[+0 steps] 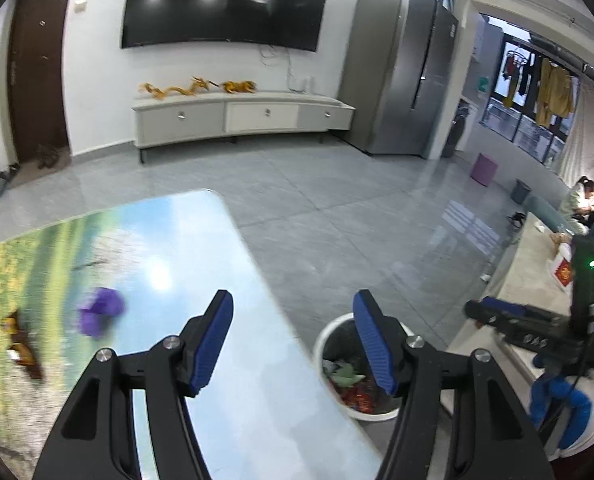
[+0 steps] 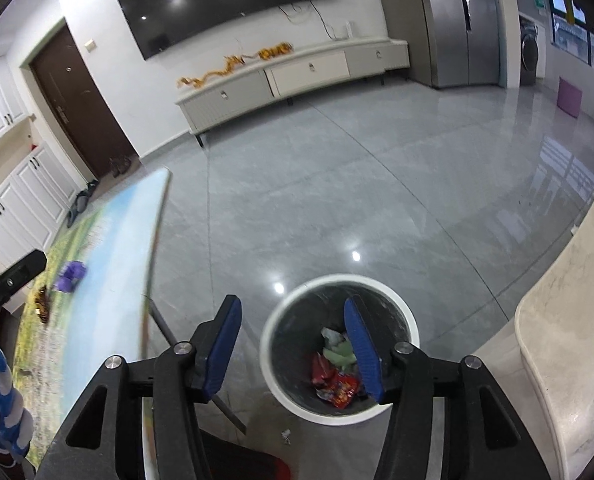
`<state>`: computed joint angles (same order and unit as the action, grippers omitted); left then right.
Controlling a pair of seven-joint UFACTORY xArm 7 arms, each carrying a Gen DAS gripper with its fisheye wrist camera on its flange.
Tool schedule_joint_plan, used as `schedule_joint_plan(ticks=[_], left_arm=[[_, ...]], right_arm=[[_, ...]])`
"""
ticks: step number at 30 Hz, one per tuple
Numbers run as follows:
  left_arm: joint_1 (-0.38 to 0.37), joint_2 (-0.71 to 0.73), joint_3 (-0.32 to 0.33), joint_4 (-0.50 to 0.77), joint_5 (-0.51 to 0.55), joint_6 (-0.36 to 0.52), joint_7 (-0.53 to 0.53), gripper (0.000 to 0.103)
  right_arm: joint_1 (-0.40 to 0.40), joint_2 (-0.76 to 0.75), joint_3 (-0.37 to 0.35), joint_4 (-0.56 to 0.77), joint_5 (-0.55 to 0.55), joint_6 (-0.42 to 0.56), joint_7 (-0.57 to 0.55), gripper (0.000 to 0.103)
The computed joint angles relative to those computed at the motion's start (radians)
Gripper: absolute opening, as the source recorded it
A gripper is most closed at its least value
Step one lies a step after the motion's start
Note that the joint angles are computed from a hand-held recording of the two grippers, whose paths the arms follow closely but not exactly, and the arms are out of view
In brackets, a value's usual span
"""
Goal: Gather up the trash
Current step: 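Move both open tools back over the table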
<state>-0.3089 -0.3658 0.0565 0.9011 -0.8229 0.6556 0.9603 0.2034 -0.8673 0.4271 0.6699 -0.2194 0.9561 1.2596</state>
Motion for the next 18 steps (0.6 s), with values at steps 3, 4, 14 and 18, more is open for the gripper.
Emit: schedule_joint_plan(ticks=[3,4,14,18], left_arm=[[0.022,-0.024,0.019,-0.013,0.011,-0.028,0.007,0.074],[0.028,-0.033,0.031,-0.018,0.011,-0.035,0.016,0.074],[0.095,-0.055,0.131,-0.022,0.017,-0.099,0.051,0.074],[0.120,-0.041,0.159,-0.015,0.010,-0.125,0.069,0.074]], right_arm=[[-0.016,0.040,0.027,0.057,-0.022,-0.005,0.005,0.058],[-0.023,0.058,0.037,0.078,-0.031,-0.008,0.007,0.061],[-0.060,0.256,0.116,0.266,-0.149,-0.023,0.050,0.078],[-0.057,0.361,0.147,0.347,-0.229,-0.019,0.092,0.088]])
